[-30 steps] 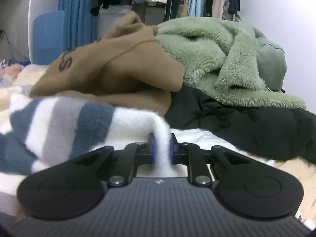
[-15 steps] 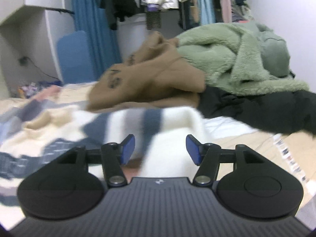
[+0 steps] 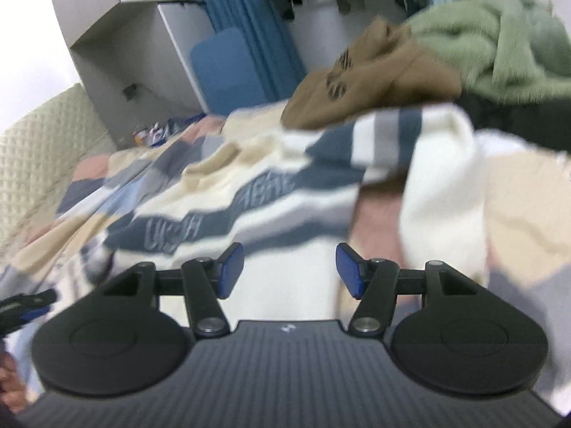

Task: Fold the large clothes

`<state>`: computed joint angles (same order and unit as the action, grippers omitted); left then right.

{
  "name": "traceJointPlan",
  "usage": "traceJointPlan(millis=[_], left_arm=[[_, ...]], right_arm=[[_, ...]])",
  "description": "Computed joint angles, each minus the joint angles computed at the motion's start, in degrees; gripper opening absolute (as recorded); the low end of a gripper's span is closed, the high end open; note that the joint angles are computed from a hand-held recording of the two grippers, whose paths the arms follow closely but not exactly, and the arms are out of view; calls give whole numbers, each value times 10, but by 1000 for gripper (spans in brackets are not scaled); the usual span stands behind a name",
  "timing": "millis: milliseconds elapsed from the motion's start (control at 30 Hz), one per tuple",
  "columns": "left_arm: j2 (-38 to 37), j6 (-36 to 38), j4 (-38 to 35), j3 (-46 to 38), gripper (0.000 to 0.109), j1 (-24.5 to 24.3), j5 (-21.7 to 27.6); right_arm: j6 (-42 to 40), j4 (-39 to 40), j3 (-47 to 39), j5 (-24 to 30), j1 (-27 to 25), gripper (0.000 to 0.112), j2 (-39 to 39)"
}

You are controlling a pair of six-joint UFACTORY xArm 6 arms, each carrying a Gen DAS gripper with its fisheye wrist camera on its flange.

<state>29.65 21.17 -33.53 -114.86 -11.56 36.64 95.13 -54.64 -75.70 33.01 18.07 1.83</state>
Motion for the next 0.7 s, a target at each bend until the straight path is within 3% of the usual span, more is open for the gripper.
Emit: traceJointPlan(millis=[100,167,267,433,567,700], left_arm=[[-48,11,-20,76,54,-17,-7],[-55,17,-56,90,54,-17,29],[-30,1,-68,69,54,-14,84],[36,-66,-13,-5,54,-12,130],[71,-98,-9,-52,54,-5,159],[74,-97,1,-58,54,-7,157]], right_arm=[[13,15,17,-27,11,59,-3],[33,20,29,-39,19,59,-4],[77,13,49,-63,26,59,-5],[144,38,93,-109,24,62,-9],[128,73,99,-127,17,62,-1],[90,179,122,-200,1,61,18]])
